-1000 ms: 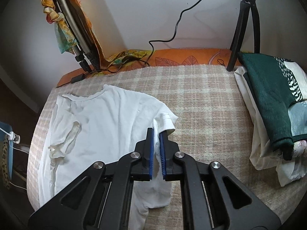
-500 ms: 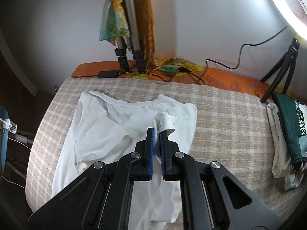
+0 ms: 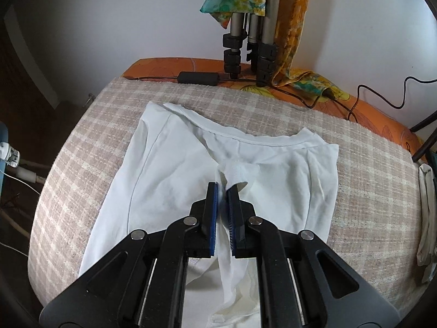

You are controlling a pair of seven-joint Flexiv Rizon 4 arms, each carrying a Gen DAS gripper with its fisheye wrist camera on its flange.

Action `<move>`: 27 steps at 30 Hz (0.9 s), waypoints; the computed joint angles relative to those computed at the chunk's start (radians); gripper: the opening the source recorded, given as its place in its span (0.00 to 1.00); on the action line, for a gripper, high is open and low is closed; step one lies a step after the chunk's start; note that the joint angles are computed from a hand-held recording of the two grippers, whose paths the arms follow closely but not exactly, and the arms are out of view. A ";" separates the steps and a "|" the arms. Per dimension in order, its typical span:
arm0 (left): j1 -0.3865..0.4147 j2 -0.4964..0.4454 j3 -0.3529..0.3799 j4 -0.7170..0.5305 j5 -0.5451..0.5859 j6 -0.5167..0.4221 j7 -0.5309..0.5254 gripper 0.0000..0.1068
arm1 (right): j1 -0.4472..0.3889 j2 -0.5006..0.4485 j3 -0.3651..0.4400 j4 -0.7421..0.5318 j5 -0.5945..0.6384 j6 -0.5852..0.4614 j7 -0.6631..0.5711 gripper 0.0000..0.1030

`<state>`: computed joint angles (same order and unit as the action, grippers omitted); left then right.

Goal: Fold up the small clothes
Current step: 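Fold the held side over toward the center and open both grippers, then grasp the hem of the narrowed shirt with both grippers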

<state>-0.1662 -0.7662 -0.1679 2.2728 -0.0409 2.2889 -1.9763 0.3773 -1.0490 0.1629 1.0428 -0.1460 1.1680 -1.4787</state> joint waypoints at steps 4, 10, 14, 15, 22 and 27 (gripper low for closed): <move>-0.034 0.023 0.031 0.023 -0.029 0.012 0.024 0.29 | -0.051 0.052 0.070 0.063 0.062 0.042 -0.058 0.63; -0.087 0.079 0.086 0.086 -0.072 0.020 0.106 0.35 | -0.157 0.199 0.165 0.240 0.147 0.147 -0.154 0.63; -0.107 0.119 0.116 0.138 -0.096 0.025 0.179 0.36 | -0.245 0.316 0.236 0.394 0.210 0.223 -0.208 0.63; -0.114 0.131 0.126 0.152 -0.106 0.024 0.200 0.36 | -0.281 0.343 0.272 0.433 0.232 0.237 -0.233 0.63; -0.154 0.197 0.194 0.235 -0.204 0.035 0.367 0.38 | -0.589 0.484 0.549 0.721 0.413 0.334 -0.442 0.63; -0.084 0.226 0.181 0.263 -0.207 -0.003 0.420 0.41 | -0.741 0.511 0.660 0.897 0.517 0.353 -0.558 0.63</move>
